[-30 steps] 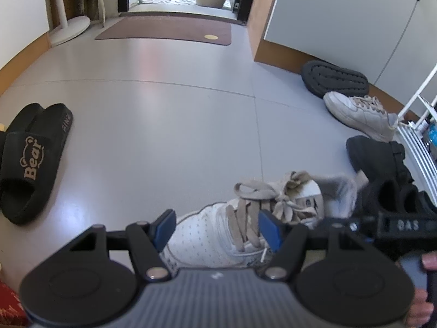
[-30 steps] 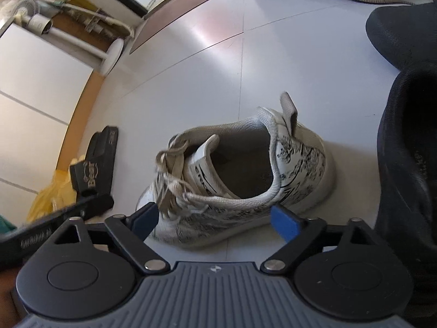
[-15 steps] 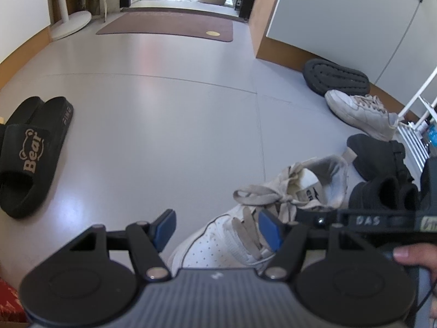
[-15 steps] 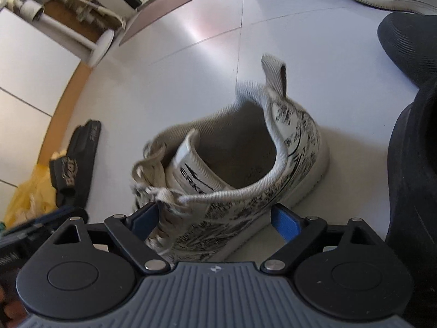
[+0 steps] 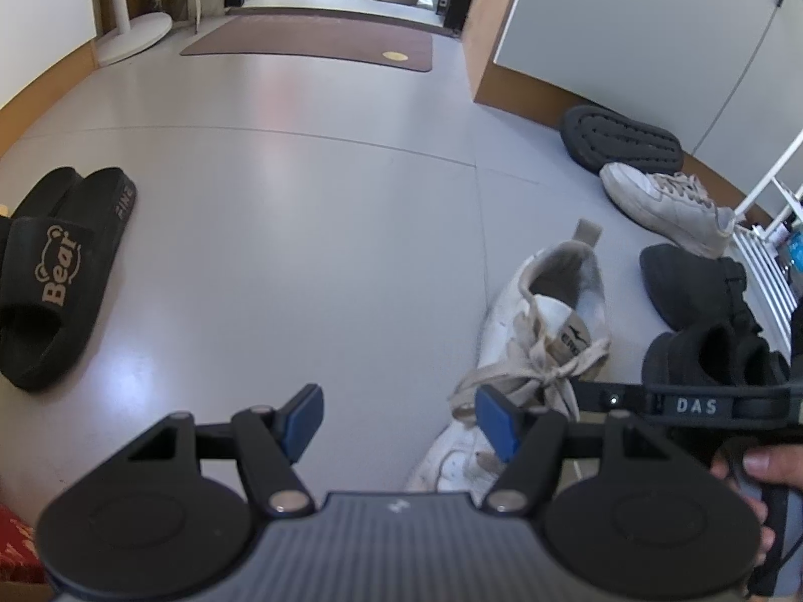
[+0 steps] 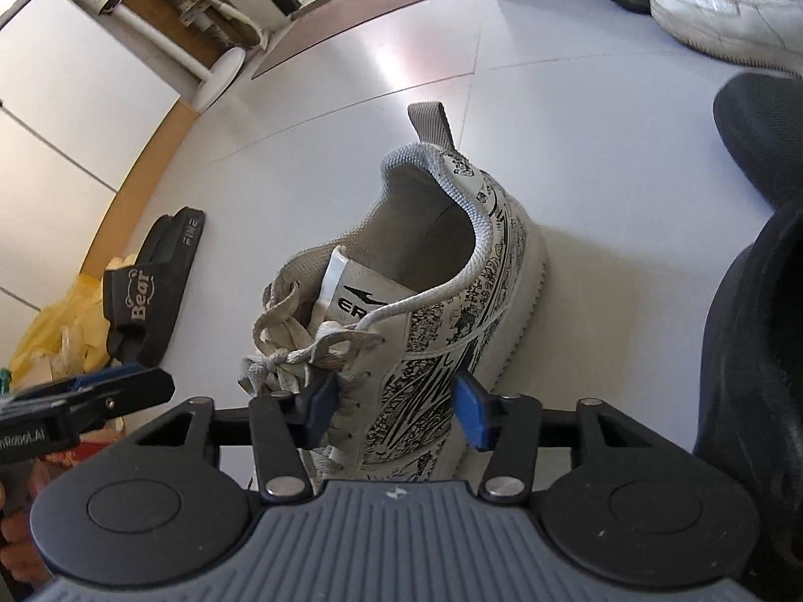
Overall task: Organize scattered shoes
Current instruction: 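Lift and turn the white patterned sneaker with the right tool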
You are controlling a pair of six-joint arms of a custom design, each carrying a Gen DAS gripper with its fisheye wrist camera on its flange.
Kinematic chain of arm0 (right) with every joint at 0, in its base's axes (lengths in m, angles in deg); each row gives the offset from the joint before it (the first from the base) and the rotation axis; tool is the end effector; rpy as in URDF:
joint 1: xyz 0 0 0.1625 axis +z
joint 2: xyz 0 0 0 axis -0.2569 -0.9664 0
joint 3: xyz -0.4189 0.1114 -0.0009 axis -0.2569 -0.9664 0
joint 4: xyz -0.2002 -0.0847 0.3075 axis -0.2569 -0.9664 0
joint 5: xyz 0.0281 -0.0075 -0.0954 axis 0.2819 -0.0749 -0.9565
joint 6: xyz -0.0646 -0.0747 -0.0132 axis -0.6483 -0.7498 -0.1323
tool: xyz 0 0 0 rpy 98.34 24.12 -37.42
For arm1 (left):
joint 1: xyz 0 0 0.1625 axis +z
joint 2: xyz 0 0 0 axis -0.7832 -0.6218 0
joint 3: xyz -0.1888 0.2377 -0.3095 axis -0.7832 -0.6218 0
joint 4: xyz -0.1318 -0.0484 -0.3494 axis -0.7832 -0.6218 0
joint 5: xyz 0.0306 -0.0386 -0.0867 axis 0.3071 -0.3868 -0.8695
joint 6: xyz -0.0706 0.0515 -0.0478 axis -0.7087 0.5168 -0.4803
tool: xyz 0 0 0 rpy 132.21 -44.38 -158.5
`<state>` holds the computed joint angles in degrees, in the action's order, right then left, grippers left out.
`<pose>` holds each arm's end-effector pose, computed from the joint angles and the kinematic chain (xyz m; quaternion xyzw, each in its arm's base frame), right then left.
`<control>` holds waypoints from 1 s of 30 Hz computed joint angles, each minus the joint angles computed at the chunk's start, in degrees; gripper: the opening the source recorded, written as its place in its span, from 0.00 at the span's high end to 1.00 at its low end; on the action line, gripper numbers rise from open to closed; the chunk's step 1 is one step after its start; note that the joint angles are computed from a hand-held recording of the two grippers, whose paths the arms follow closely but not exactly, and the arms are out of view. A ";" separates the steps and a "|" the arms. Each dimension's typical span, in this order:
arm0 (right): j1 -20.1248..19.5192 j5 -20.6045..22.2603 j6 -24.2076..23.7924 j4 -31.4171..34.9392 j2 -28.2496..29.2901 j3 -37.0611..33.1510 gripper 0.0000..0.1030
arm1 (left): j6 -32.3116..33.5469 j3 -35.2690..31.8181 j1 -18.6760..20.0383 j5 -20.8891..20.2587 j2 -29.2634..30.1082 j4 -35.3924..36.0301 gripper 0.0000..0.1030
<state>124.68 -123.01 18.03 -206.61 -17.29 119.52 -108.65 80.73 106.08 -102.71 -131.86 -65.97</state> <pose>0.3775 -0.6862 -0.0460 0.3533 -0.9338 -0.0232 0.0523 -0.0654 -0.4756 0.3618 -0.1932 0.8267 -0.3889 0.3577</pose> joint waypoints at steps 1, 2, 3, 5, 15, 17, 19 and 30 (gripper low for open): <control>0.18 -0.48 -0.58 -0.21 -0.12 0.10 0.52 | 0.11 0.02 0.00 0.00 -0.03 -0.02 0.32; 0.30 -0.89 -1.00 -0.38 -0.20 0.15 0.52 | 0.04 0.00 0.05 -0.02 -0.07 0.01 0.32; 0.41 -1.29 -1.41 -0.54 -0.27 0.19 0.52 | -0.15 0.06 0.04 -0.02 -0.12 0.09 0.32; 0.47 -1.84 -1.61 -0.67 -0.46 0.30 0.52 | -0.71 0.10 0.06 0.04 -0.32 0.50 0.32; 1.59 0.84 -7.17 -14.10 -5.10 9.68 0.11 | -0.99 0.15 -0.01 0.45 -0.44 0.54 0.32; 2.01 1.19 -8.31 -13.39 -4.58 9.17 0.10 | -1.10 0.14 -0.06 0.70 -0.47 0.56 0.32; 2.46 0.22 -8.87 -11.82 -3.52 8.06 0.10 | -1.10 0.11 -0.13 0.97 -0.56 0.61 0.32; 2.40 -1.89 -12.93 -13.01 -0.91 8.14 0.05 | -1.69 0.28 0.02 0.69 -1.00 1.17 0.32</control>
